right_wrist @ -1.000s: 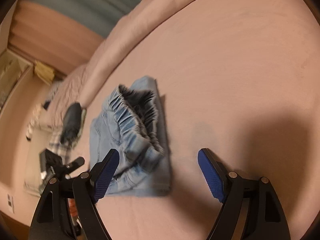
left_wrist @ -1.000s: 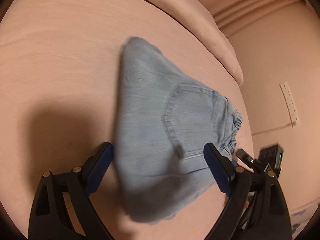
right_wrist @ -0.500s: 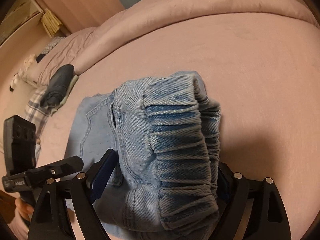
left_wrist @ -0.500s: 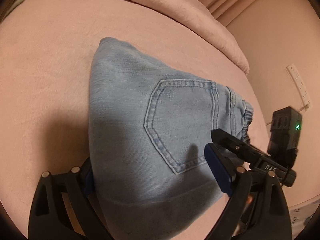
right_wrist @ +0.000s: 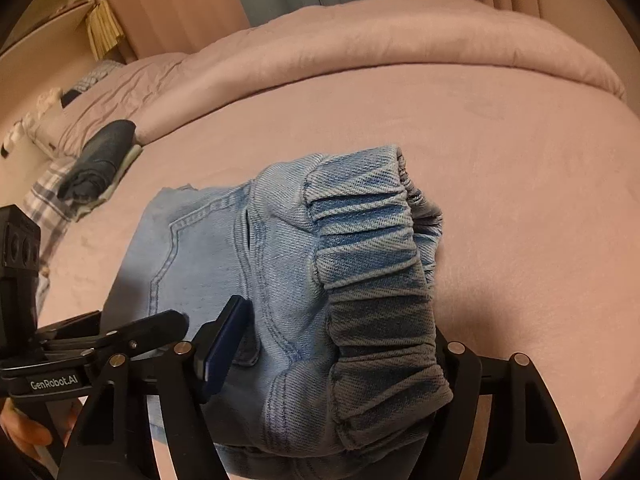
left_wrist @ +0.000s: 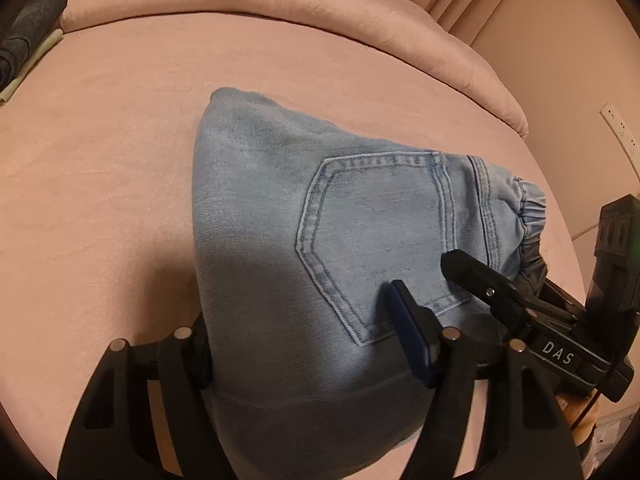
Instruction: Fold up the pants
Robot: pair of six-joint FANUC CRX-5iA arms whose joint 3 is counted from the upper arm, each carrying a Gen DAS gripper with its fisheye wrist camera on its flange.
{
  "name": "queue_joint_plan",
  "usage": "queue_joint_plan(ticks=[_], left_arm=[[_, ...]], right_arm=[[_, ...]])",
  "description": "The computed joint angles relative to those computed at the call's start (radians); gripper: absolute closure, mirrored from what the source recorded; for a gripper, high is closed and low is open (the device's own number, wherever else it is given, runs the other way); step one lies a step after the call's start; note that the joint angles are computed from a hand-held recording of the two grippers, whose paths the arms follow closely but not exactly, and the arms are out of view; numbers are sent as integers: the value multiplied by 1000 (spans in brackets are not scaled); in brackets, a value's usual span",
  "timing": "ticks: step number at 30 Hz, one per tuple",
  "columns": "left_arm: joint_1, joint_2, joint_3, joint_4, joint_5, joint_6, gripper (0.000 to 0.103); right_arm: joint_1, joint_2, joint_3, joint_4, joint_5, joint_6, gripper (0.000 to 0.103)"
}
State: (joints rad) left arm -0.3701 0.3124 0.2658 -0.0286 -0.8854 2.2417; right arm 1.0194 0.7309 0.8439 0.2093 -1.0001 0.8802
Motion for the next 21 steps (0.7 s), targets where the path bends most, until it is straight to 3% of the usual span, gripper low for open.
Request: queue_joint_plan(ticks=[4, 12, 16, 21], left_arm=[[0, -9, -6, -15, 6, 1, 47], [-9, 5, 19, -34, -11, 10, 52], [15, -13, -23, 33, 20, -43, 50], [74, -55, -152, 245, 99, -216, 46]], right_arm=[[14, 1, -5, 53, -7, -28, 34], [33, 28, 35, 114, -56, -33, 37], [-6, 9, 41, -21, -46, -15, 34], [-79, -10, 72, -263, -83, 55, 33]])
